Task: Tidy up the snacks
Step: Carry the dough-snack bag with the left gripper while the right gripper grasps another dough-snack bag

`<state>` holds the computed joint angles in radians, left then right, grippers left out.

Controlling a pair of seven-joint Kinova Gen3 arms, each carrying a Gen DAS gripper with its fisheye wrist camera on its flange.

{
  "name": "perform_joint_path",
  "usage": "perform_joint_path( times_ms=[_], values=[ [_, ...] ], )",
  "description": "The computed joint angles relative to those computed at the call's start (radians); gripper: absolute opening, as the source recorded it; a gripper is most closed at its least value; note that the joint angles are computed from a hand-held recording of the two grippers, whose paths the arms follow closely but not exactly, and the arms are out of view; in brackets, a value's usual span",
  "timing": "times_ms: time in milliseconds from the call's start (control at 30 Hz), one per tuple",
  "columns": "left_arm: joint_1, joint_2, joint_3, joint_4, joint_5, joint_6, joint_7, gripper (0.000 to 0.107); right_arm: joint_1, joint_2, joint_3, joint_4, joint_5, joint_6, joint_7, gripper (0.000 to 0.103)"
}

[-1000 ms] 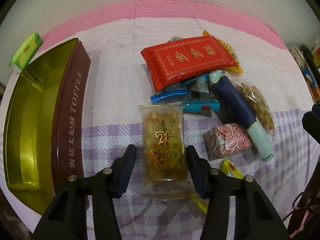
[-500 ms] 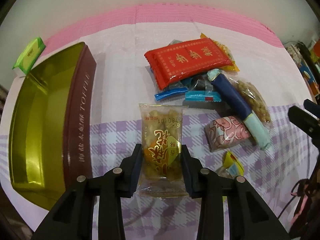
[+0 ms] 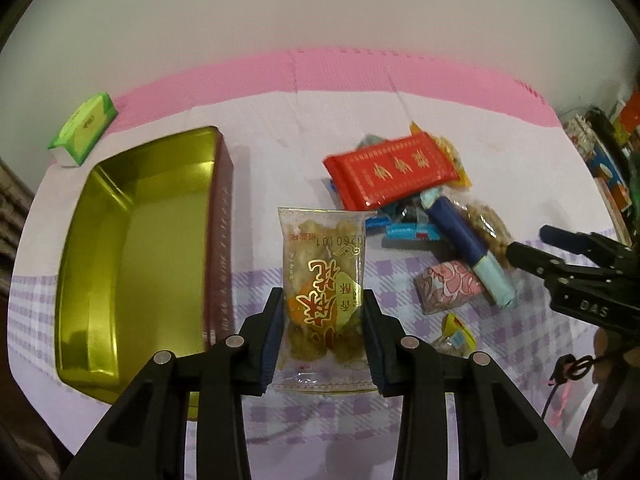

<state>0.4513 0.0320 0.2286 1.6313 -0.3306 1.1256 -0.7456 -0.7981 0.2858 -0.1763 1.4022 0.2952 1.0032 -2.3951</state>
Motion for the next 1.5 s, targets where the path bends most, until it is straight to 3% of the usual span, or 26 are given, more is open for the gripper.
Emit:
perform_joint_path(
  times_ms=[333,500,767,1100,1500],
  values=[
    [-0.087,-0.068,-0.027,0.029,0.006,0.030,-0.040,0.038,0.109,0.063,-0.014,-0.053,-0.207,-0.034,0.205,0.060],
    [-0.146,-0.102,-0.042,0.063,0.016,0.038,-0.058,0.038,0.149,0.072,-0.012,-0.046,-0.298,-0.061,0.243,0.044],
    [-0.222,-0.137,-0.056,0.119,0.015,0.054,-0.068,0.038,0.066,0.091,0.036,-0.084,-0.184,-0.007,0.142,0.041],
    [-0.304,-0.167,-0.082,0.171,0.010,0.058,-0.091,0.038,-0.040,0.147,0.076,-0.192,-0.011,0.246,-0.056,0.040],
    [-0.345,-0.169,-0.095,0.205,0.010,0.063,-0.147,0.038,-0.054,0.204,0.073,-0.288,0.011,0.331,-0.038,0.042]
  ],
)
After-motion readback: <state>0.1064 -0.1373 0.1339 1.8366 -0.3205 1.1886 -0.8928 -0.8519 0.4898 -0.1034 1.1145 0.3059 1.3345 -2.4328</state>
